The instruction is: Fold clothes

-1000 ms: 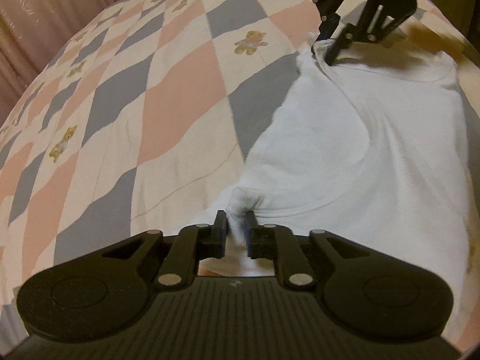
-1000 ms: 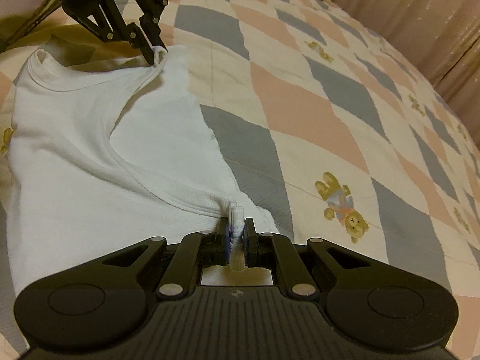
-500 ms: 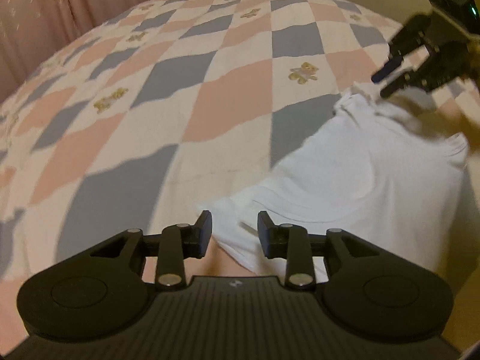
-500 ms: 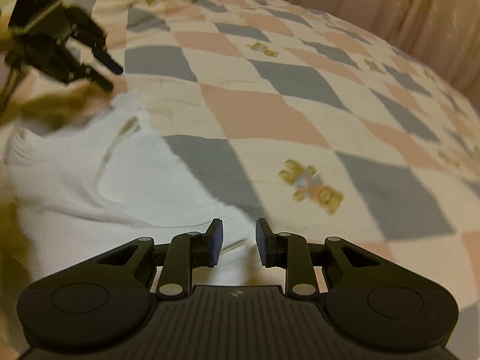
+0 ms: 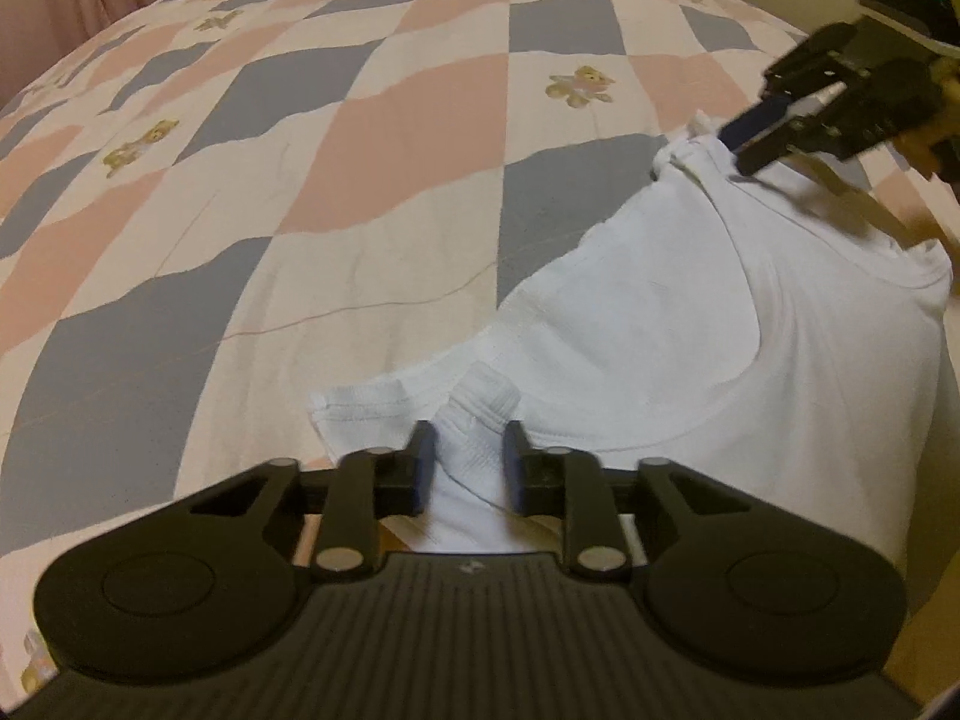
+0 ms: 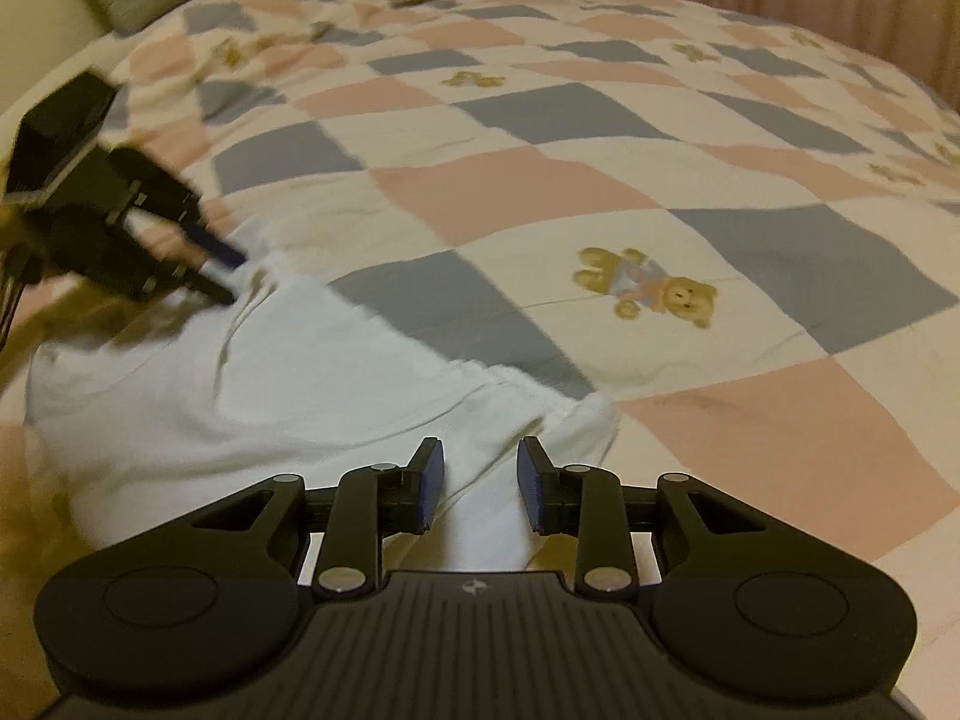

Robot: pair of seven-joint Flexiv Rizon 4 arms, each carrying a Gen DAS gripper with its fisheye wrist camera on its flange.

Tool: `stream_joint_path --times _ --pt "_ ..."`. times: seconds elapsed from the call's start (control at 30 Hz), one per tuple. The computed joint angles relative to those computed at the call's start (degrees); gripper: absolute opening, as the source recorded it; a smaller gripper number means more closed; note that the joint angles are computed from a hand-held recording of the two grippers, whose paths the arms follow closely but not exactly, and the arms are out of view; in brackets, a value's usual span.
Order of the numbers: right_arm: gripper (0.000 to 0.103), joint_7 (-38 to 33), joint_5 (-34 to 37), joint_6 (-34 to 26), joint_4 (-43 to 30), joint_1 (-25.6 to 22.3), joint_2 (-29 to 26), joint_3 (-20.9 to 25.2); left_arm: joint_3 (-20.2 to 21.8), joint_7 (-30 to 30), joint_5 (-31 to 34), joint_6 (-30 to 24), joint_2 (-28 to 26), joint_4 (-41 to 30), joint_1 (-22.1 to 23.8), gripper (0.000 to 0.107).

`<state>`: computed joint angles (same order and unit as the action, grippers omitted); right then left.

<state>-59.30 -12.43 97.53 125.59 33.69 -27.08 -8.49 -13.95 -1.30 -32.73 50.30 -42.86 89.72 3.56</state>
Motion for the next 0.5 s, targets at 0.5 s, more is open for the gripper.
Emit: stream_joint_path --times 0.5 --pt "0.032 -1.0 2.7 1.2 -2.8 3.0 -3.5 -3.9 -2.3 4.6 -4.8 6.6 -0.1 1.4 0.1 0.005"
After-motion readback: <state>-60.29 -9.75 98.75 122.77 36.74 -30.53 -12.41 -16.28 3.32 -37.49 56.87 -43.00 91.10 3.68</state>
